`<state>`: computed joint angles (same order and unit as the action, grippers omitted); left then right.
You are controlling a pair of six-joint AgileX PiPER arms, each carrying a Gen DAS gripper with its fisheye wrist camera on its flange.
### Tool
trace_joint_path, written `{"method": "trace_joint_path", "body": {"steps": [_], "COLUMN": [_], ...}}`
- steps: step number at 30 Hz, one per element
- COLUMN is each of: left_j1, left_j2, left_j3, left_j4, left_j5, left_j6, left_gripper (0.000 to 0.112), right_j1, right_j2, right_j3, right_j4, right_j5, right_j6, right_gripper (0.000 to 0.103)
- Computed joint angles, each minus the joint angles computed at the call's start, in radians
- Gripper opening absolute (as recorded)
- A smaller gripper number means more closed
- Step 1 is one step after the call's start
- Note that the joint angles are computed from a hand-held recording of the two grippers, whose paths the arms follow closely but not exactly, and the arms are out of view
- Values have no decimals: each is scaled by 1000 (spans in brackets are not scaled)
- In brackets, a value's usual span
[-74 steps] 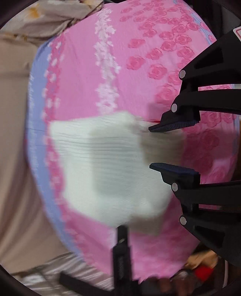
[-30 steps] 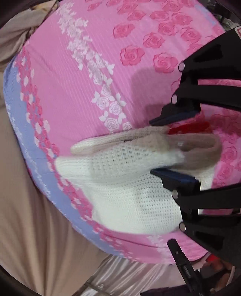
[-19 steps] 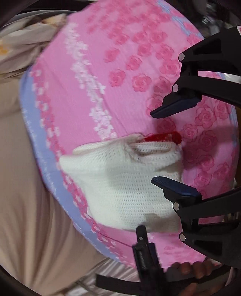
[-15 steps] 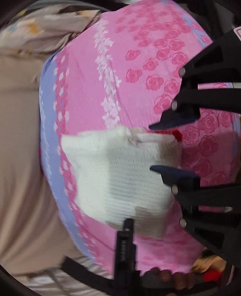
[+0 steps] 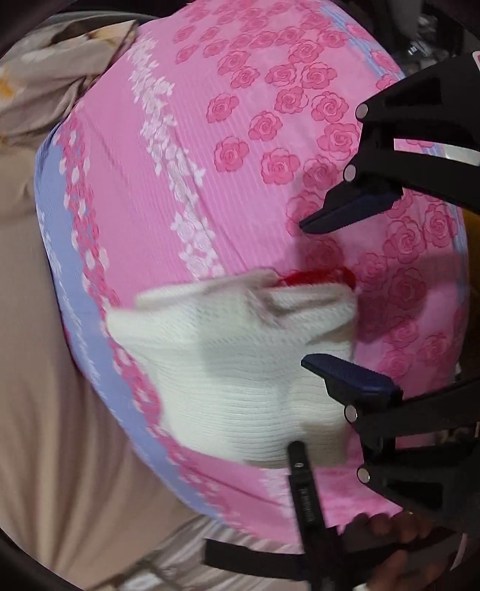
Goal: Fold small clothes
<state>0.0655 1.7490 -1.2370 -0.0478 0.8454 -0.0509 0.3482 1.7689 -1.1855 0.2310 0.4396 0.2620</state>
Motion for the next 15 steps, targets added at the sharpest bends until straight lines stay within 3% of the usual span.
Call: {"method": "trace_joint_path", "body": {"steps": [6,9,13,15], "left_j1": [95,147,185,207], "left_j2": [57,163,251,278], "left_j3": [-90,-183,-214,-213], "left_j4": [-203,-314,-442,-527], "left_j5": [-5,51,71,89], "left_j6": [168,229,284,305], "left_gripper": [93,96,98,98], "right_j1": [-104,-131,-136,-125], "right_j2": [152,248,369,386], "right_j3": [-155,-246,-371,-390], "right_j4": [332,453,541,559], "right_j5": [78,148,241,235], "right_j6": [-274,-361,-406,-419], "right_gripper": [73,74,75,82]}}
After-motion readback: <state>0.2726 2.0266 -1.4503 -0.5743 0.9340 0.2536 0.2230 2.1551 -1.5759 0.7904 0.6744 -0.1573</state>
